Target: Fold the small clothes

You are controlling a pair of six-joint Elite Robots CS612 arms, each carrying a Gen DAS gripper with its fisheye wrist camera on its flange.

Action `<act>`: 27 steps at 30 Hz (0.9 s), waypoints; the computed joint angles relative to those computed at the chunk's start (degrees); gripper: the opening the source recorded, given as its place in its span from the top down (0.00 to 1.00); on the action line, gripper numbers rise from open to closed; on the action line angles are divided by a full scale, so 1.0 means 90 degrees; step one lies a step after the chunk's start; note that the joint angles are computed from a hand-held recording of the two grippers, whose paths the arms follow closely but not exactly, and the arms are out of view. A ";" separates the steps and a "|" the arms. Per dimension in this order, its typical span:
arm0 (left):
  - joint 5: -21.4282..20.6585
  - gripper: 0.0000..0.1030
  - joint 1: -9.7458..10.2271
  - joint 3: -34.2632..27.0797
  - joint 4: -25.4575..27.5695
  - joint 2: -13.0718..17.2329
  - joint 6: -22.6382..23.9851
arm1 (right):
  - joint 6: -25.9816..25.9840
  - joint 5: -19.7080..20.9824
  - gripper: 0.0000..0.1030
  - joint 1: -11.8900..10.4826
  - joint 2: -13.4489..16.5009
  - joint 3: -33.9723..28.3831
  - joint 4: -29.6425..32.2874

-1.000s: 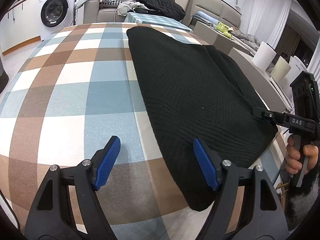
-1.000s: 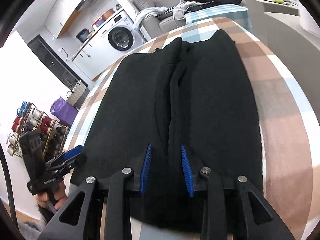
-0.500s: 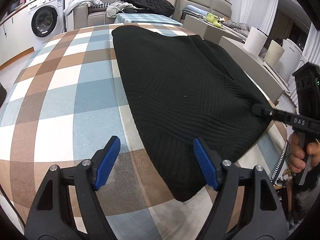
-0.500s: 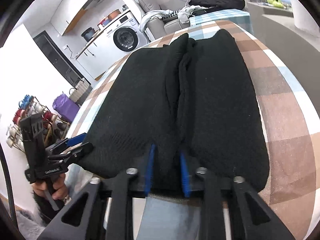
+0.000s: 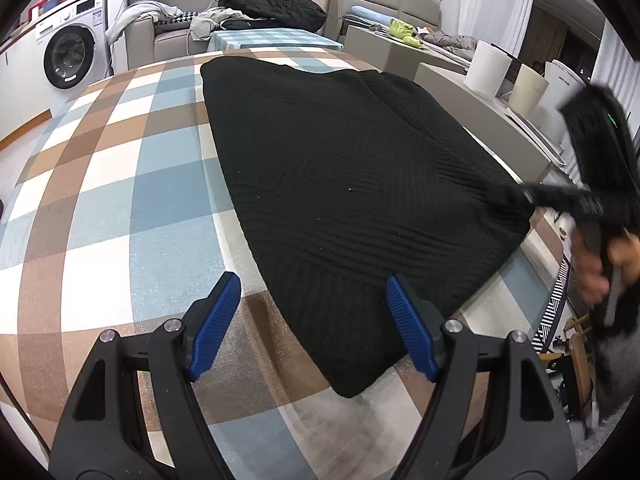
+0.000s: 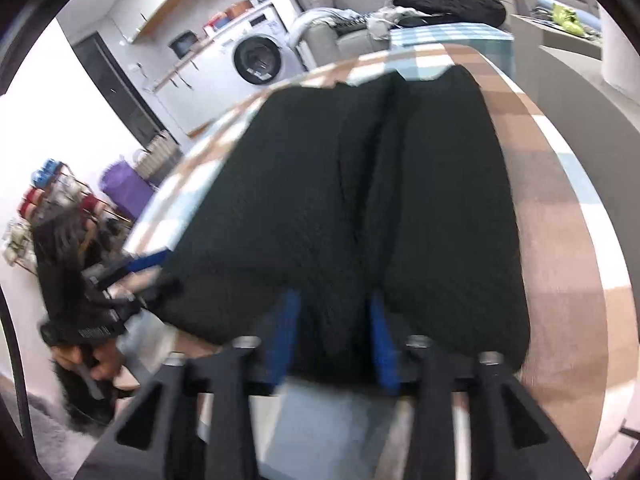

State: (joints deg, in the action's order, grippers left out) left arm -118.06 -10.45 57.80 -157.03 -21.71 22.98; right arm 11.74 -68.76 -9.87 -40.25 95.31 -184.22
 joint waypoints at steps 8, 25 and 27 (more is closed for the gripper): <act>0.0082 0.29 0.0040 -0.0364 0.0086 0.0172 -0.0559 | 0.0539 0.0069 0.56 -0.0116 0.0617 -0.1455 0.1019; 0.0130 0.29 -0.0003 -0.1450 0.0798 0.0665 -0.1175 | 0.0335 -0.0845 0.77 -0.0100 0.0393 -0.1365 0.1371; 0.0148 0.29 -0.0027 -0.1493 0.0812 0.0692 -0.1204 | 0.0233 -0.0901 0.68 -0.0119 0.0254 -0.1098 0.1150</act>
State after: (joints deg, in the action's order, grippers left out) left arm -116.72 -10.69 44.36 -149.72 -15.48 12.15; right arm 13.83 -76.88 -10.93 -37.97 85.42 -173.87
